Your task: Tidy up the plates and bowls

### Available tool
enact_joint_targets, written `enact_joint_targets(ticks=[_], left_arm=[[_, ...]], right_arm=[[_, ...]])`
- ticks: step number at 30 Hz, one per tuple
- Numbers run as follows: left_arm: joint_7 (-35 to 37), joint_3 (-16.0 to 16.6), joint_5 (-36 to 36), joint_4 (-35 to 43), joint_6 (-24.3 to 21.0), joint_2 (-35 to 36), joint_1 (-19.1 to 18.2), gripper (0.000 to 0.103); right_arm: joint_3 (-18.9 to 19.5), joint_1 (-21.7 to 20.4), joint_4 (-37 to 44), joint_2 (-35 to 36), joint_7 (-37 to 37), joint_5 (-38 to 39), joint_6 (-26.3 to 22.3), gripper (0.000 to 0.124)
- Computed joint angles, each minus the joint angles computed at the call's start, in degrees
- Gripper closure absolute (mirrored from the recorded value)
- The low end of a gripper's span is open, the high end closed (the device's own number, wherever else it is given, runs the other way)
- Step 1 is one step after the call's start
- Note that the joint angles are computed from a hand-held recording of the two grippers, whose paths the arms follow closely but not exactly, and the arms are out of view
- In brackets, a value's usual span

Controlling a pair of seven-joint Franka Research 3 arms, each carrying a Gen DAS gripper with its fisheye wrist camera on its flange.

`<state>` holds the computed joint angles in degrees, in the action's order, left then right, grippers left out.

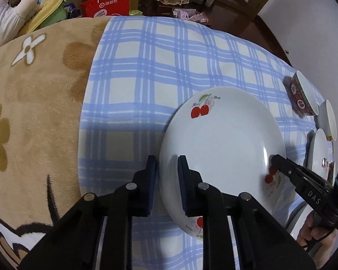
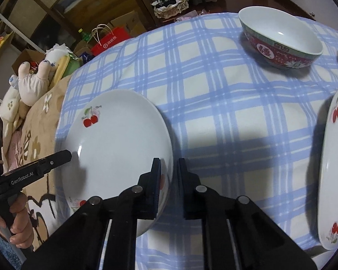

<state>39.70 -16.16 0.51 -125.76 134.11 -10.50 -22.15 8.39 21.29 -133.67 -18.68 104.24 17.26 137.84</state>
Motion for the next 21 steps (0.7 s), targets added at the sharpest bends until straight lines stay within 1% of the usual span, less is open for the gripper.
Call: enact_joint_targets(ticks=[1, 4, 6, 8, 13, 15, 21], left_arm=[[-0.4, -0.1, 0.4, -0.6, -0.1, -0.6, 0.0, 0.084], [-0.5, -0.6, 2.8, 0.7, -1.3, 0.9, 0.1, 0.085], [-0.4, -1.2, 5.2, 2.0, -2.4, 2.2, 0.0, 0.085], [-1.6, -1.4, 6.5, 1.9, -1.7, 2.5, -0.1, 0.085], [-1.7, -0.7, 4.6, 0.1, 0.5, 1.2, -0.3, 0.087], [-1.3, -0.5, 3.6, 0.1, 0.5, 1.1, -0.3, 0.087], [-0.5, -0.1, 1.2, -1.5, 0.8, -1.1, -0.5, 0.088]], right_arm=[[0.1, 0.0, 0.1, 0.2, -0.1, -0.2, -0.1, 0.109], [0.1, 0.1, 0.7, 0.5, -0.6, -0.6, -0.8, 0.109], [0.1, 0.3, 0.8, 0.6, -1.3, -0.6, -0.9, 0.113], [0.3, 0.3, 1.0, 0.8, -1.2, -1.1, -0.9, 0.113], [0.2, 0.3, 1.1, 0.7, -1.5, -1.2, -1.0, 0.113], [0.6, 0.2, 1.0, 0.3, -1.1, -2.0, -1.0, 0.113], [0.2, 0.6, -0.2, -1.7, -1.4, -0.7, -0.4, 0.114]])
